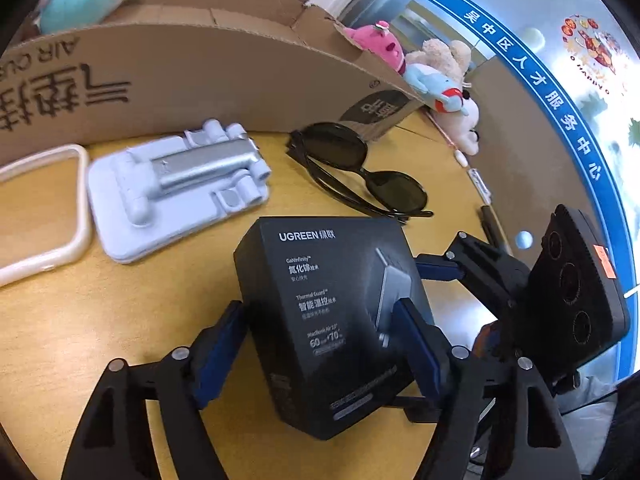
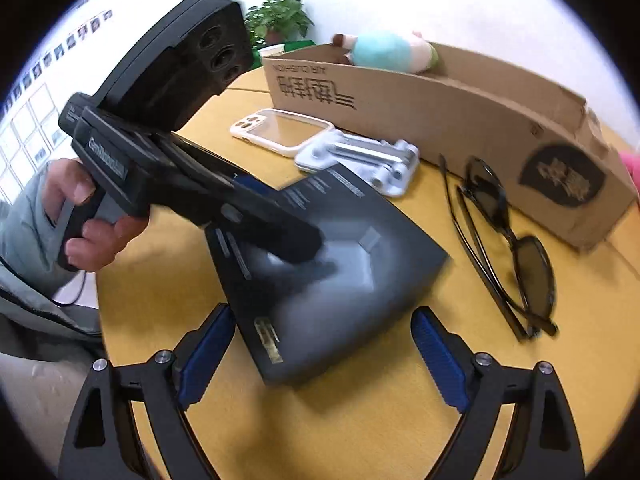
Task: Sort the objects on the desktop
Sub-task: 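Grasp the black UGREEN charger box between both tools and lift it, then carry the charger box with both tools and lower it into the cardboard box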
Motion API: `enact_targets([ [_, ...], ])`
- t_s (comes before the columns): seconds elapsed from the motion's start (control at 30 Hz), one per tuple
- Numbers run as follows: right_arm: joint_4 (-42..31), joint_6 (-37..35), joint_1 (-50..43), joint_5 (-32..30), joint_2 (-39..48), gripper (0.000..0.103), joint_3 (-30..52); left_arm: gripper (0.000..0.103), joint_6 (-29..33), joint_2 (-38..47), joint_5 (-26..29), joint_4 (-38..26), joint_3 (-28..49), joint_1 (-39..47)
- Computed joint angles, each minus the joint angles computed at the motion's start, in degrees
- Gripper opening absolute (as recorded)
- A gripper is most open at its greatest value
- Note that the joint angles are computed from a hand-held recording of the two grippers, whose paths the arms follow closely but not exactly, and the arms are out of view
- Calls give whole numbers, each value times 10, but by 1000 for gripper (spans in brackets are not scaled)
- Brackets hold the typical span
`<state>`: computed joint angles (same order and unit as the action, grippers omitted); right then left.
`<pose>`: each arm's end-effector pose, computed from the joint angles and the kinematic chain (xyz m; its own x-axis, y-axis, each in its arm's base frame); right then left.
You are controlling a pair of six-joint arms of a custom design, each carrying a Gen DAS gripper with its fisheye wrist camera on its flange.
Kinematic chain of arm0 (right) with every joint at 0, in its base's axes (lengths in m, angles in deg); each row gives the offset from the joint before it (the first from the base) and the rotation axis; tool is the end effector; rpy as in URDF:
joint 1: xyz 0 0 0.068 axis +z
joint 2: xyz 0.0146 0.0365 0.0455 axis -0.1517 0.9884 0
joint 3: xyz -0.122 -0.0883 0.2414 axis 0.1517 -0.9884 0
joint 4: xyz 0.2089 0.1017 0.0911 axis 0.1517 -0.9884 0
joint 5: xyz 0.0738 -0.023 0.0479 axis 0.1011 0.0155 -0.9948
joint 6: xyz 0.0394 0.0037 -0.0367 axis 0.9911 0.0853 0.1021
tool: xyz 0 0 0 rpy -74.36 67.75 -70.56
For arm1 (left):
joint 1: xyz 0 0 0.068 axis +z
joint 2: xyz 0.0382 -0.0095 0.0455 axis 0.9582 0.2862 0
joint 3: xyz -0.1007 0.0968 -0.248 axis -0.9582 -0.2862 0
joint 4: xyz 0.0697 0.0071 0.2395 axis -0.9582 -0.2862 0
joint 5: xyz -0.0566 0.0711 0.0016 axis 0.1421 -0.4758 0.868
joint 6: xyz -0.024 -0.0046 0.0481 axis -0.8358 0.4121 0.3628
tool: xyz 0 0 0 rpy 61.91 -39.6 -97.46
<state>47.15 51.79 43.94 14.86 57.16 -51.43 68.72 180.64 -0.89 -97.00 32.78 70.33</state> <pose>0.1465 0.1733 0.0287 -0.7545 -0.2105 -0.6216 -0.3087 0.9497 0.0532 0.2509 -0.0372 0.0503 -0.7355 0.5472 -0.3994 0.6707 0.5052 -0.5431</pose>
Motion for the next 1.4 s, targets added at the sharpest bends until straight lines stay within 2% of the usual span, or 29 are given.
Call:
enact_targets([
  [0.1,37,9,-4,-2,10,84,-4,70,0,-10,0,4,-1,23],
  [0.17,18,2,1,13,-8,80,2,68,8,-29,8,-12,1,37],
  [0.33,-12,-26,8,65,-85,79,7,66,-6,-143,35,-36,4,56],
  [0.43,-40,-80,-13,87,-161,80,14,66,-25,-209,57,-51,38,54],
  [0.63,-150,-217,-70,115,-299,80,88,66,-83,-276,96,-57,134,50],
  [0.8,-206,-320,-130,81,-369,80,153,67,-135,-285,107,-36,220,36],
  [0.9,-242,-363,-178,42,-386,80,203,67,-170,-270,94,-10,281,18],
  [1.1,-285,-435,-255,-6,-363,80,314,67,-231,-170,87,-3,456,-11],
  [1.23,-314,-447,-324,-88,-299,80,405,67,-268,-90,55,4,562,-32],
  [1.4,-362,-430,-396,-173,-184,80,517,67,-279,59,2,-59,727,-69],
])
